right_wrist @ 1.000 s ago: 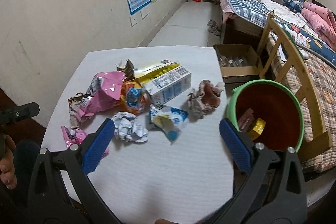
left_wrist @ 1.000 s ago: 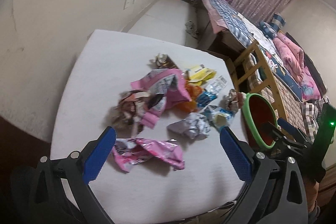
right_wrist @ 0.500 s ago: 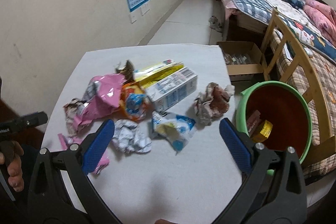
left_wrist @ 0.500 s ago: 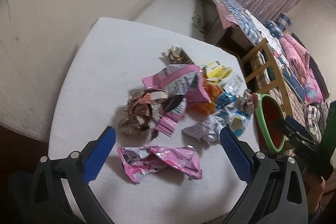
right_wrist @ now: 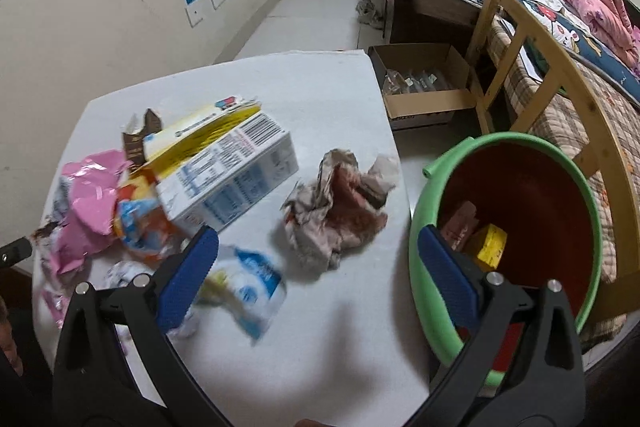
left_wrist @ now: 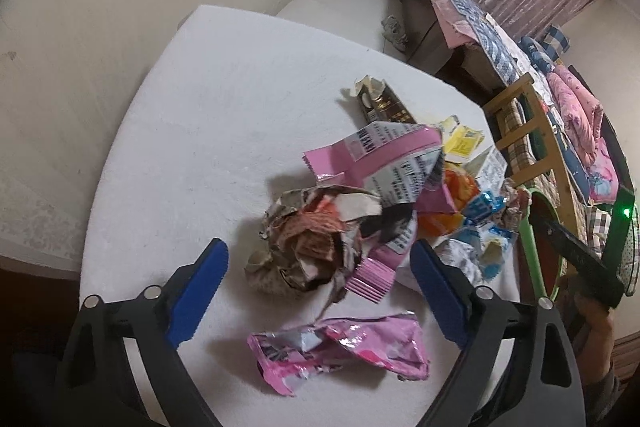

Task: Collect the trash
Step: 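Grasp crumpled brown paper with the right tool while the left tool grasps crumpled wrappers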

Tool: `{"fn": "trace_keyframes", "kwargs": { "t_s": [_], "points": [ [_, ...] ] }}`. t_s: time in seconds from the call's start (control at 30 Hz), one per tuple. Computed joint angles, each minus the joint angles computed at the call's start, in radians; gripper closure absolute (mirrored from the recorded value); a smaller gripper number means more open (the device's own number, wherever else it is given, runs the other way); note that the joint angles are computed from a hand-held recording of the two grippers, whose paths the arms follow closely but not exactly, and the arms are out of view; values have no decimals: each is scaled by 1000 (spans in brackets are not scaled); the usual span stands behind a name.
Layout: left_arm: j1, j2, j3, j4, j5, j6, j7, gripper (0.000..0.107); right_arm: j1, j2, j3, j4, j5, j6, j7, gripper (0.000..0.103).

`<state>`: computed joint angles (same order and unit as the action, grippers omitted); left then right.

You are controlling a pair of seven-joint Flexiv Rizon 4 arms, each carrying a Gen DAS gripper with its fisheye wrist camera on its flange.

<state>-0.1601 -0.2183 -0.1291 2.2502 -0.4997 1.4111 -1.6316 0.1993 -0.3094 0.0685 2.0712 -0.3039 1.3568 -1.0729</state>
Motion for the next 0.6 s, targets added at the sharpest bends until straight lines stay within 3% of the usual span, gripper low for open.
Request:
{"fn": "trace_keyframes", "kwargs": {
  "t_s": [0.13, 0.23, 0.33, 0.43, 0.6],
  "points": [
    [20, -27, -27, -4, -42, 4, 42, 26, 7, -49, -12, -45, -10, -13, 2, 5],
    [36, -44, -49, -8, -79, 0, 70, 38, 4, -77, -6, -73, -1, -27, -11, 5],
    [56, -57, -83, -4, -137, 7, 119, 48, -4, -98, 6, -95, 14, -49, -36, 13],
    [53, -71, -90, -12, -161, 10, 135, 58, -4, -111, 11, -110, 26, -75, -50, 23],
    [30, -70, -68, -27, -132, -4, 124, 76, -4, -106, -1, -101, 33, -62, -43, 58]
  ]
}}
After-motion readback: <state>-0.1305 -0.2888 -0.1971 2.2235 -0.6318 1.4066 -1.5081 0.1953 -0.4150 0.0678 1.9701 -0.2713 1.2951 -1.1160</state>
